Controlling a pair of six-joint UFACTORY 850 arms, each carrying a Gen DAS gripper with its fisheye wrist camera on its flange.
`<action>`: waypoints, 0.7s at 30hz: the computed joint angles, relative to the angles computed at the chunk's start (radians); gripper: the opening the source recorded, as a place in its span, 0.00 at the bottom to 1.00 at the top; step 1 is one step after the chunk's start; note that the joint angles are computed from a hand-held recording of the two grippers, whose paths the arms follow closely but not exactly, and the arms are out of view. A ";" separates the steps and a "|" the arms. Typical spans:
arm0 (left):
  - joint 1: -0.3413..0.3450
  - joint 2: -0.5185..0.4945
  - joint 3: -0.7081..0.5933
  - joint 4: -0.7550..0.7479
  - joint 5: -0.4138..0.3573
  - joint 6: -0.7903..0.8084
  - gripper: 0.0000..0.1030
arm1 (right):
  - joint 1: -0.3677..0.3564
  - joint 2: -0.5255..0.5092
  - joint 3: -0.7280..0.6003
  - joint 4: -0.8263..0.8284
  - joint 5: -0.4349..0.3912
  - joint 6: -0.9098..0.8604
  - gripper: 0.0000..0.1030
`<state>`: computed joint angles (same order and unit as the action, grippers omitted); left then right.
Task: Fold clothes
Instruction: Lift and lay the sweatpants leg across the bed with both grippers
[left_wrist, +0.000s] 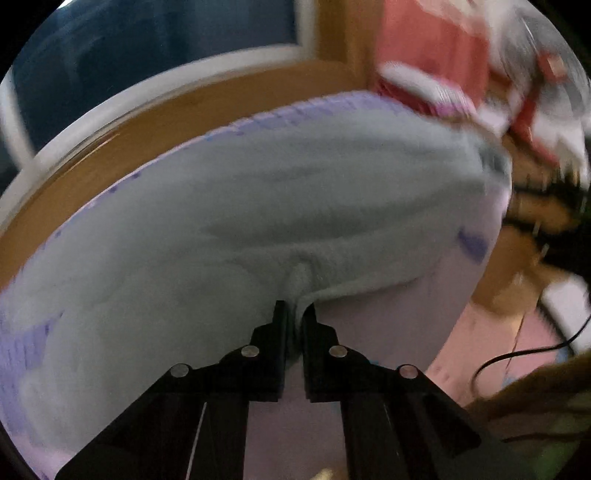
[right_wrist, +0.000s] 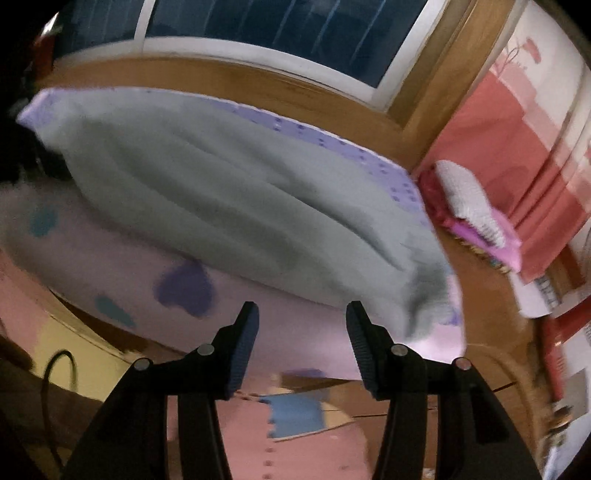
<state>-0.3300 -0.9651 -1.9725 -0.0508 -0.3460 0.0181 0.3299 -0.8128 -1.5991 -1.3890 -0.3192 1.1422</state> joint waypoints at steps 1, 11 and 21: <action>0.005 0.035 0.040 -0.025 0.027 -0.024 0.06 | -0.005 0.002 0.011 -0.069 -0.020 0.035 0.48; -0.014 0.236 0.248 0.469 0.058 -0.764 0.06 | -0.054 0.003 0.074 -0.489 0.016 0.193 0.51; -0.091 0.341 0.341 0.758 -0.090 -1.143 0.06 | -0.057 0.037 0.236 -1.159 -0.100 0.638 0.54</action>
